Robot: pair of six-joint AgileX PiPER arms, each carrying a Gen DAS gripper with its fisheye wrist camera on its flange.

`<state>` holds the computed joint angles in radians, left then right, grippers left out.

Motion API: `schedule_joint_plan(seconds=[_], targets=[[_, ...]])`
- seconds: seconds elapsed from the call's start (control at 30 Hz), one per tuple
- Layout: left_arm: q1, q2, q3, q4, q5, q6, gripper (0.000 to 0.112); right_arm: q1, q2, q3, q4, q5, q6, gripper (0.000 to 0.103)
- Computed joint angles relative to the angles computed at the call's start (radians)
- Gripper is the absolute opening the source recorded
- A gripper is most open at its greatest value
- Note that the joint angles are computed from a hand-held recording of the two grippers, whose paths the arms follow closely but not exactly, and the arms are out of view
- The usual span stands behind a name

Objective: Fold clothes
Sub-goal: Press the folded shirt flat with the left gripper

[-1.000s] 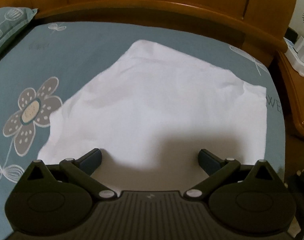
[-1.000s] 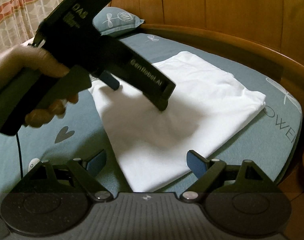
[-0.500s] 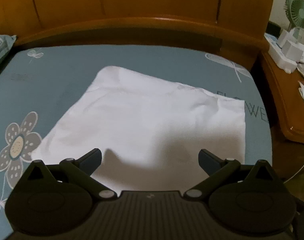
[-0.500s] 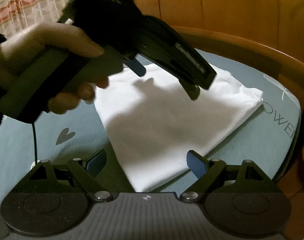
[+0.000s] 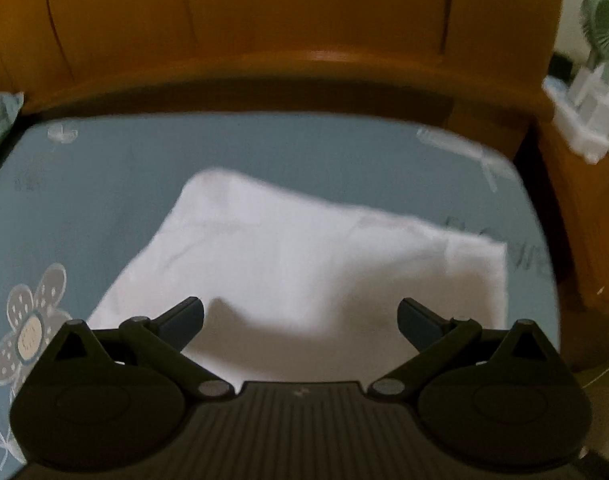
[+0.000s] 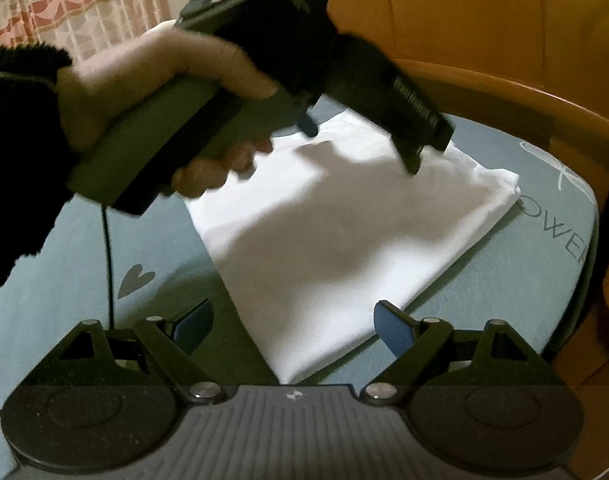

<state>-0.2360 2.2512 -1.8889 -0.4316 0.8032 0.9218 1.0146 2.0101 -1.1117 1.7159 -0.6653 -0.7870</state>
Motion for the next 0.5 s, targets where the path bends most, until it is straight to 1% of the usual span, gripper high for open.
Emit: schedule_joint_plan(seconds=[0.1, 0.23, 0.37, 0.5], targets=[[-0.010, -0.005, -0.009, -0.027, 0.019, 0.034, 0.102, 0.017, -0.018, 0.015, -0.005, -0.010, 0.009, 0.091], [-0.047, 0.033, -0.045, 0.013, 0.014, 0.014, 0.102, 0.039, -0.031, 0.023, -0.007, -0.029, 0.021, 0.091], [-0.070, 0.097, -0.119, 0.046, 0.021, -0.024, 0.102, 0.064, -0.045, 0.042, -0.010, -0.051, 0.040, 0.091], [-0.076, 0.172, -0.241, 0.051, 0.076, -0.056, 0.103, 0.091, -0.058, 0.067, -0.011, -0.076, 0.079, 0.091]])
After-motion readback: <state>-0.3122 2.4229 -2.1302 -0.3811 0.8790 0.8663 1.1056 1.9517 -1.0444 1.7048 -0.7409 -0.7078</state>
